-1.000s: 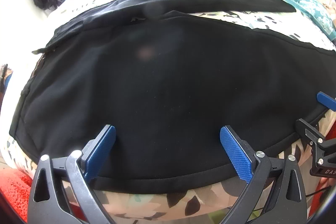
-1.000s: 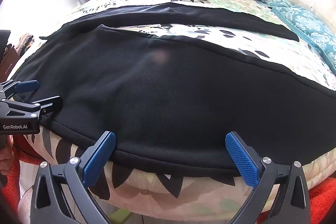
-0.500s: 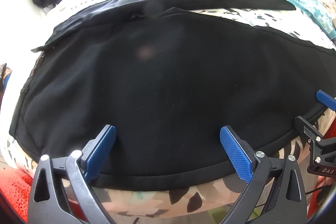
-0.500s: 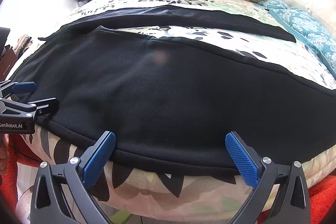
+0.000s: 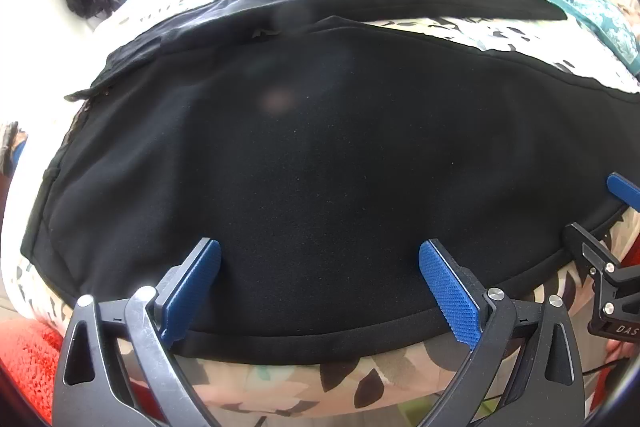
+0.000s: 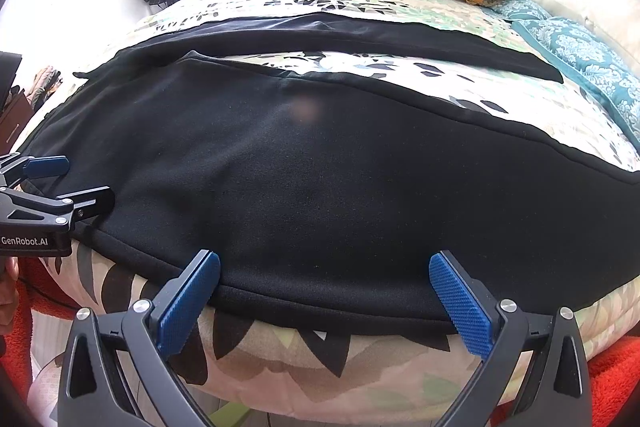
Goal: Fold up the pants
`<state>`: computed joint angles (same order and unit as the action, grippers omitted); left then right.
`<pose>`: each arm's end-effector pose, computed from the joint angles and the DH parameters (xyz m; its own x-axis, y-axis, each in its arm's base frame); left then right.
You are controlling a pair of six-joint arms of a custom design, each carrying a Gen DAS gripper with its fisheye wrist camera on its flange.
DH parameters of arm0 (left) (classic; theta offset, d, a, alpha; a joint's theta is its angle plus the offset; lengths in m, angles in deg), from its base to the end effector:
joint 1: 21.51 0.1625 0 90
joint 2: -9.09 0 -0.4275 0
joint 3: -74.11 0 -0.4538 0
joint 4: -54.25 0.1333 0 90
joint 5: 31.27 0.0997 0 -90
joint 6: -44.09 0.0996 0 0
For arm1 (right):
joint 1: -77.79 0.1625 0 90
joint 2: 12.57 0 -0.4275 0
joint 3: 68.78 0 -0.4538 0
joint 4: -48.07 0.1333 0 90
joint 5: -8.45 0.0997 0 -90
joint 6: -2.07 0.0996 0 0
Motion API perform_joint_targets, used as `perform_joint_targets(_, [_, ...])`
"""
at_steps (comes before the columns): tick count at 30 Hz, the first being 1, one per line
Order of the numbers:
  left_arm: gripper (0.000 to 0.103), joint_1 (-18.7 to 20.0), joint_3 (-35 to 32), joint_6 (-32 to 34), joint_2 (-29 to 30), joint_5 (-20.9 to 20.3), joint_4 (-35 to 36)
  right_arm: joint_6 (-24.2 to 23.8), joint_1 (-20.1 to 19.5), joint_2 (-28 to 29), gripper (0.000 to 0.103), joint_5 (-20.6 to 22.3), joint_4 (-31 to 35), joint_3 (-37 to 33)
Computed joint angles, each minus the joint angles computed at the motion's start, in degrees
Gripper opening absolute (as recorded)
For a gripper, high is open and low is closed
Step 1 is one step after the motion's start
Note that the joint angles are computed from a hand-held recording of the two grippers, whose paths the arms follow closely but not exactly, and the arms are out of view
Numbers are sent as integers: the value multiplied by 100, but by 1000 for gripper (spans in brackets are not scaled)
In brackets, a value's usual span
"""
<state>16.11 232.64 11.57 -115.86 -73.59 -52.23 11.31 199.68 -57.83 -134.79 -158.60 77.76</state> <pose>-0.0390 -0.2913 0.1685 -0.6083 0.2479 -0.7540 0.5100 0.8500 -0.1320 0.2166 -0.2469 -0.0099 -0.6942 -0.0024 0.7198 -0.4031 0.8298 -0.3860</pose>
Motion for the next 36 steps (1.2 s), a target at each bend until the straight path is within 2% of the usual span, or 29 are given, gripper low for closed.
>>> perform_joint_targets(36, [101,49,25,129,-230,-5,12,-48,21,67,103,-57,-102,-34])
